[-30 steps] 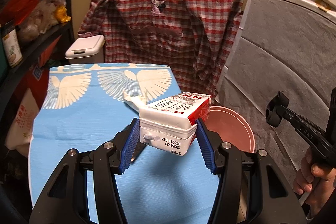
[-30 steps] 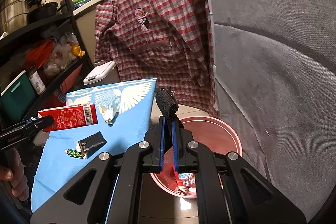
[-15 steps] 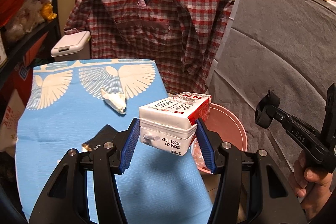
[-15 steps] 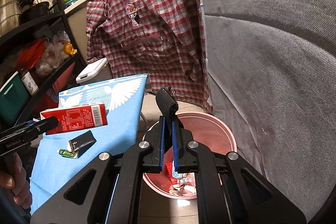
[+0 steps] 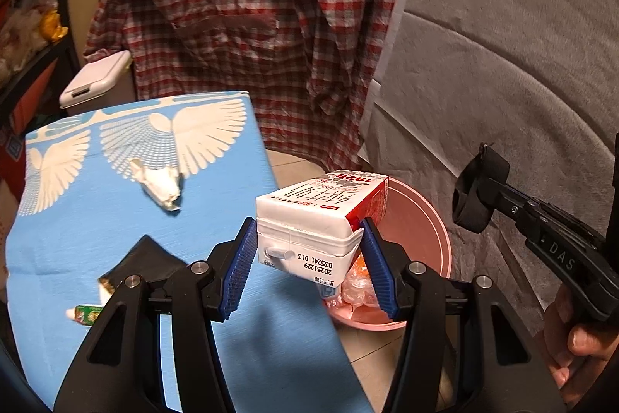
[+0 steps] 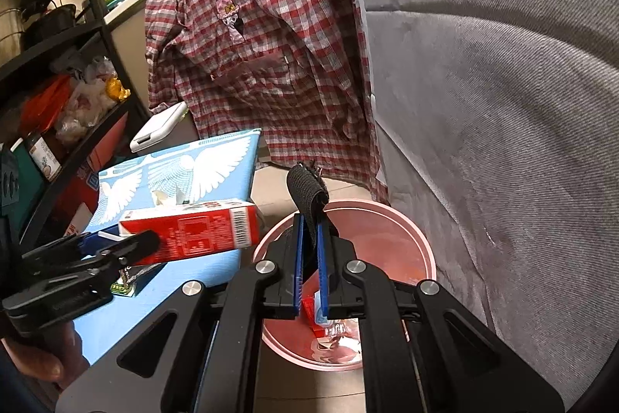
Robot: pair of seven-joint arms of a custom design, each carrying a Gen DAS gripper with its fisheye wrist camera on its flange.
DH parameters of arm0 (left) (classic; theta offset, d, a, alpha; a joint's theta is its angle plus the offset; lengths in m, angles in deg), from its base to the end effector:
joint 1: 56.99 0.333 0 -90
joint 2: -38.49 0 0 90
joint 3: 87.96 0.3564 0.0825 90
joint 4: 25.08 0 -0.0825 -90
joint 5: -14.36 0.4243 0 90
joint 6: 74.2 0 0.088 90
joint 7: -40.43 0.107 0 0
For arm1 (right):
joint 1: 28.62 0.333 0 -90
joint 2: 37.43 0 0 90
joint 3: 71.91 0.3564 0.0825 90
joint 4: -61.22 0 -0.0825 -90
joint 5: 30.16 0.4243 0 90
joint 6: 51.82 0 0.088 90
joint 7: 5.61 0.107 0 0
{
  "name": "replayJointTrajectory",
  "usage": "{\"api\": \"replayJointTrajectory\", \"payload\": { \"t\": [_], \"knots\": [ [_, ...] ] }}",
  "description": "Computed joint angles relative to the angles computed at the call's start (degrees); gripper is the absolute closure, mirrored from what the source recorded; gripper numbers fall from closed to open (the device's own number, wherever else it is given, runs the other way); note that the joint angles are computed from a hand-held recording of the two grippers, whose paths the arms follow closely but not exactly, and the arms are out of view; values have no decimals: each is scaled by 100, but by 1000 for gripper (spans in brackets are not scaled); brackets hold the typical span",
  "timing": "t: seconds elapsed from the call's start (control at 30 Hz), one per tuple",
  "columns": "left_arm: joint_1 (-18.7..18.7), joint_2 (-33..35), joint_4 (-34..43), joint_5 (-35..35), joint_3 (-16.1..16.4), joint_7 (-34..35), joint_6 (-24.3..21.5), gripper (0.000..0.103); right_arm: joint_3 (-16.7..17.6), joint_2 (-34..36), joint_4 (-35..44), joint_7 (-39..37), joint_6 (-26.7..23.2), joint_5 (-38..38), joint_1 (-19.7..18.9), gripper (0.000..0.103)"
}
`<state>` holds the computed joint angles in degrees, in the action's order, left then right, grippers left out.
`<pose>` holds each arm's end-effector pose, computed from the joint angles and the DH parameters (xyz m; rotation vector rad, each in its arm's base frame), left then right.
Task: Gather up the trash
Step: 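Carry the milk carton and black strap over the pink bucket with both tools, then open both tools to drop the carton and strap into the bucket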
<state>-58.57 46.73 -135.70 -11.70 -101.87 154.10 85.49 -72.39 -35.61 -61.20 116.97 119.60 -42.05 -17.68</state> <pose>0.6605 -0.1541 0.5159 -1.5826 2.1415 -0.9913 0.6153 0.1285 0.5066 -1.5118 1.8380 -0.5439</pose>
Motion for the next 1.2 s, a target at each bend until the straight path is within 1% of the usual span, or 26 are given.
{"api": "replayJointTrajectory", "payload": {
  "t": [0.1, 0.13, 0.2, 0.23, 0.27, 0.33, 0.4, 0.53, 0.6, 0.67, 0.73, 0.8, 0.83, 0.87, 0.9, 1.03, 1.13, 1.2],
  "knots": [
    [-68, 159, 133, 273, 8, -173, -39, 49, -6, 74, 88, -45, -76, 90, 2, 96],
    [-71, 224, 198, 326, -8, -194, -65, 49, -8, 95, 111, -89, -86, 139, 5, 92],
    [6, 353, 347, 212, -120, -41, -188, 49, -75, 124, 186, 159, -194, -126, 54, 87],
    [46, 393, 397, 135, -166, 29, -235, 48, -105, 126, 197, 292, -223, -248, 70, 73],
    [82, 415, 420, 60, -198, 87, -235, 48, -117, 137, 209, 354, -209, -288, 69, 66],
    [155, 398, 409, -100, -240, 173, -200, 44, -132, 137, 221, 421, -220, -351, 69, 66],
    [264, 350, 394, -382, -288, 377, -218, 44, -150, 127, 226, 515, -245, -436, 63, 66],
    [332, 186, 306, -652, -216, 559, -115, 44, -135, 78, 201, 620, -217, -355, 21, 66],
    [371, 67, 255, -855, -160, 675, -67, 45, -130, 38, 186, 766, -170, -464, 19, 66],
    [404, -62, 206, -1078, -97, 852, -31, 48, -95, 5, 195, 843, -179, -555, 22, 66],
    [422, -222, 119, -1321, -12, 1082, 29, 51, -54, -37, 183, 909, -132, -646, 22, 66],
    [421, -394, 18, -1623, 100, 1403, 117, 54, -15, -99, 172, 1109, -120, -905, 33, 66],
    [417, -487, -43, -1750, 172, 1575, 170, 57, 12, -122, 163, 1125, -101, -917, 23, 66],
    [420, -611, -129, -1817, 272, 1733, 225, 57, 43, -162, 136, 1140, -48, -914, 17, 66],
    [407, -692, -181, -1800, 380, 1789, 263, 58, 71, -192, 117, 1189, -9, -960, 4, 66],
    [442, -986, -344, -1739, 816, 1817, 241, 65, 224, -306, 31, 1392, 105, -1205, -40, 66],
    [498, -1124, -438, -1792, 1107, 1862, 147, 66, 343, -318, 28, 1522, 126, -1446, -58, 66],
    [565, -1170, -546, -1791, 1262, 1891, 139, 66, 393, -291, 54, 1536, 85, -1552, -29, 70]
  ]
}}
